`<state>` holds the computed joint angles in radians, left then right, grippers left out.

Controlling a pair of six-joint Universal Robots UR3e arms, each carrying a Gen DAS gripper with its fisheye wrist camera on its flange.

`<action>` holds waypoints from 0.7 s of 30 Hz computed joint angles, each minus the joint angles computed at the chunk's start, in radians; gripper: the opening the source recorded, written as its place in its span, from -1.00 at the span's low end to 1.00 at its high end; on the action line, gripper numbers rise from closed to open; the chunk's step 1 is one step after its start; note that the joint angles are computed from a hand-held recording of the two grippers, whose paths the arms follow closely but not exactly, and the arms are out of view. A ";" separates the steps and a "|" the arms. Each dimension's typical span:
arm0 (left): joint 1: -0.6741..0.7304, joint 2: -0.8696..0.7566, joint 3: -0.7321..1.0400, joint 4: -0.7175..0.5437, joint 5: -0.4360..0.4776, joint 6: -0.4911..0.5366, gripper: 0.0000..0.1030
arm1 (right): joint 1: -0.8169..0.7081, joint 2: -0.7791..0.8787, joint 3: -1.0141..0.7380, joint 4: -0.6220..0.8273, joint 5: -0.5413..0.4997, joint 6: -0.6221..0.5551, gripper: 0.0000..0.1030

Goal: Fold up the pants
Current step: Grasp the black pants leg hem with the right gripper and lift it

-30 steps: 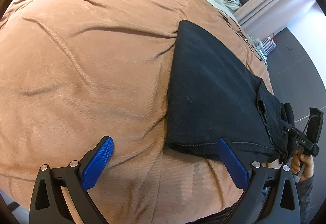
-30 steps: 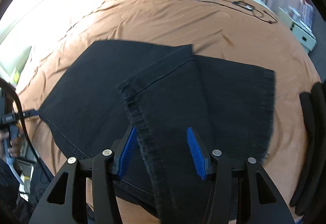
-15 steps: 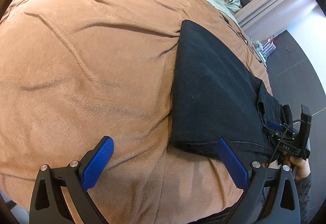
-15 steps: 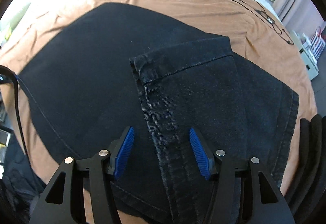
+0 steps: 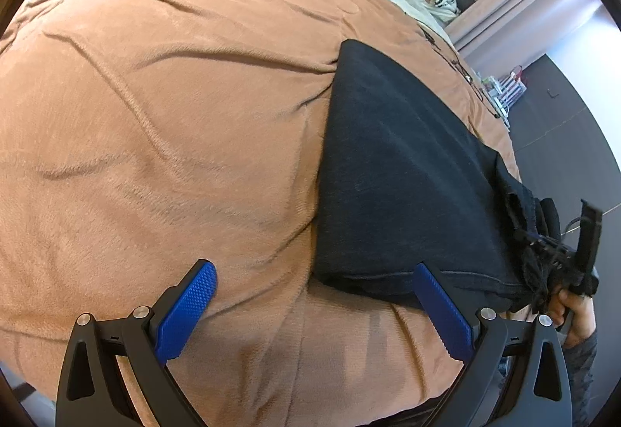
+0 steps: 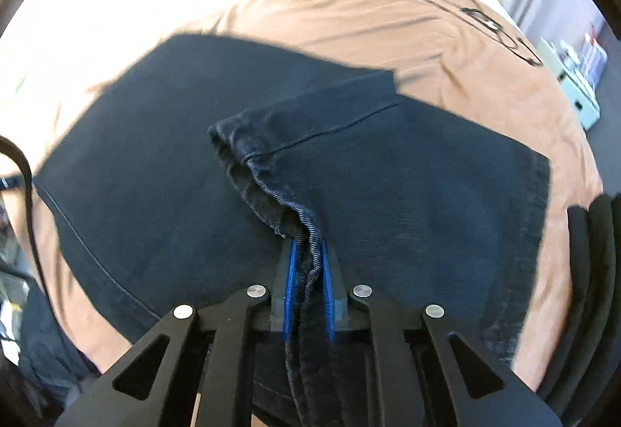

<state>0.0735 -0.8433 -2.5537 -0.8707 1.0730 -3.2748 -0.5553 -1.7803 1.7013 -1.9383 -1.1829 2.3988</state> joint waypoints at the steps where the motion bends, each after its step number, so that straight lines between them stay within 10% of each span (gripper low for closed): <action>1: -0.011 -0.017 0.002 0.020 0.006 -0.009 0.99 | -0.038 -0.009 -0.012 0.033 0.036 -0.009 -0.82; 17: -0.127 -0.246 0.077 0.213 0.062 -0.106 0.99 | -0.554 0.158 -0.294 0.618 0.443 -0.187 -0.83; 21: -0.127 -0.249 0.084 0.206 0.064 -0.108 0.99 | -0.589 0.295 -0.406 0.791 0.487 -0.272 -0.52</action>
